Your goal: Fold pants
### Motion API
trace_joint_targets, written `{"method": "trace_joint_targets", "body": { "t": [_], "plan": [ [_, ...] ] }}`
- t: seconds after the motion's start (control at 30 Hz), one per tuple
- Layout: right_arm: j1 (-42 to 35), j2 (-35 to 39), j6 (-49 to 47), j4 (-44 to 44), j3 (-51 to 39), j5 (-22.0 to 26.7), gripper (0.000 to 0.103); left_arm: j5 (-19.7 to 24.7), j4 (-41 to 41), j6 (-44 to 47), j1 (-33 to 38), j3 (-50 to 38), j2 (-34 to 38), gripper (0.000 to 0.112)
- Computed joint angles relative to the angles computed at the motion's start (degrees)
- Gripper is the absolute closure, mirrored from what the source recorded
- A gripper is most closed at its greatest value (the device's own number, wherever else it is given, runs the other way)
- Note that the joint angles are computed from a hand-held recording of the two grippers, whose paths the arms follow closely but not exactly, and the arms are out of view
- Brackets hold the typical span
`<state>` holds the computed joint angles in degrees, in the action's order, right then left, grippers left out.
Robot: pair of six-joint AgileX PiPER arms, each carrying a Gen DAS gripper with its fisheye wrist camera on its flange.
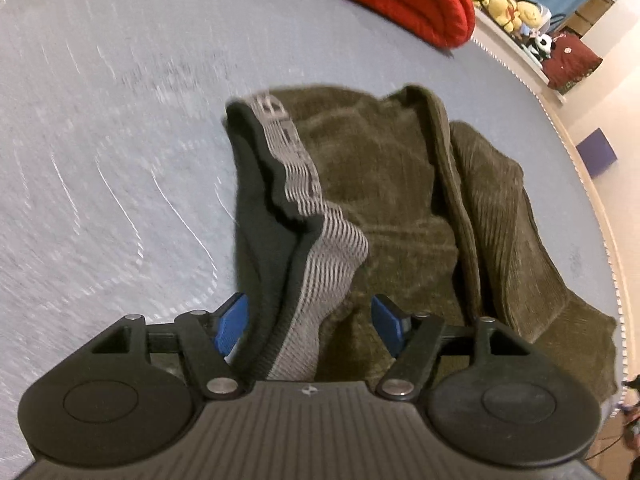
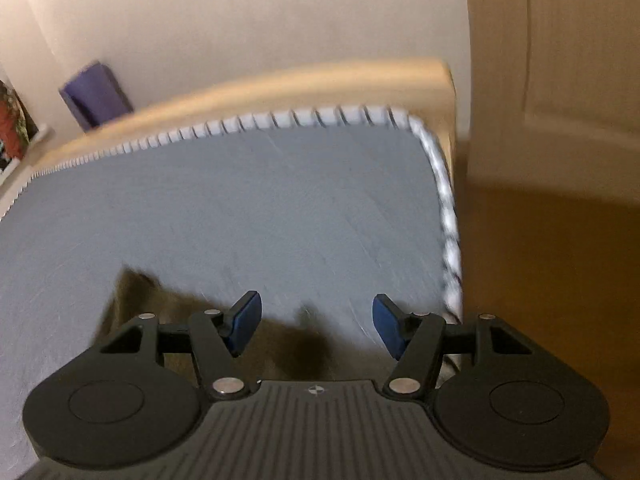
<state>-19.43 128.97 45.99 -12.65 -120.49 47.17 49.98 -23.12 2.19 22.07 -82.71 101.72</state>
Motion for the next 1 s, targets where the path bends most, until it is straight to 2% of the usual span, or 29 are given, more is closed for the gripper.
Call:
{"method": "trace_joint_targets", "body": {
  "t": [0.1, 0.17, 0.2, 0.27, 0.3, 0.33, 0.4, 0.47, 0.53, 0.6, 0.7, 0.73, 0.77, 0.87, 0.93, 1.0],
  "plan": [
    [-3.02, -0.59, -14.63, 14.43, 3.36, -1.89, 0.039, 0.73, -0.02, -0.39, -0.05, 0.22, 1.13, 0.04],
    [-3.23, -0.23, -20.23, 17.84, 3.91, -2.38, 0.039, 0.95, 0.89, -0.11, -0.32, 0.87, 1.42, 0.043],
    [-2.41, -0.57, -20.27, 16.49, 4.32, -2.65, 0.042, 0.66, 1.43, 0.52, -0.48, 1.5, 1.37, 0.047],
    [-0.77, 0.33, -18.93, 11.7, 2.72, -1.62, 0.063, -1.17, 2.4, 2.61, -1.02, 3.38, 0.49, 0.054],
    [-0.16, 1.32, -17.65, 9.16, 1.02, -0.65, 0.08, -1.8, 2.49, 3.83, -1.07, 4.18, -0.04, 0.064],
    [0.03, 1.12, -16.47, 8.9, 1.42, -1.28, 0.089, -1.94, 1.37, 5.17, -0.59, 5.01, -0.64, 0.078],
    [-0.36, 0.19, -12.79, 8.69, 2.05, -1.73, 0.093, -1.42, -2.85, 7.82, 1.26, 6.44, -2.76, 0.088],
    [-0.35, -1.82, -5.65, 4.19, 3.41, -1.53, 0.094, -1.42, -6.78, 11.87, 2.66, 8.93, -7.78, 0.091],
    [-0.4, -3.18, -1.12, 3.43, 3.54, -0.54, 0.094, 1.4, -9.35, 13.4, 4.44, 10.48, -11.68, 0.091],
    [0.46, -3.44, 0.55, 0.67, 2.23, 2.15, 0.094, 3.82, -8.02, 12.04, 5.6, 11.71, -13.17, 0.091],
    [0.7, -2.84, -1.92, -0.08, 1.86, 4.2, 0.094, 6.35, -5.48, 9.88, 6.92, 11.9, -10.27, 0.088],
    [0.55, -1.45, -2.6, 0.59, 0.2, 6.2, 0.094, 6.61, -4.99, 8.58, 7.37, 11.98, -9.17, 0.086],
    [0.37, -0.6, -3.27, 1.26, -0.43, 7.14, 0.094, 6.28, -4.19, 6.68, 7.54, 12.03, -8.52, 0.085],
    [0.5, 0.35, -4.75, 0.6, -0.54, 6.37, 0.089, 5.13, -2.81, 5.92, 7.16, 12.44, -9.01, 0.068],
    [1.26, -0.54, -3.4, -2.09, 0.03, 5.7, 0.081, 1.93, 5.05, 1.54, 3.66, 12.65, -11.58, 0.052],
    [2.5, -2.8, -0.74, -7.07, 2.83, 2.51, 0.076, -2.32, 13.73, -3.05, -0.39, 14.0, -15.36, 0.05]
  ]
}}
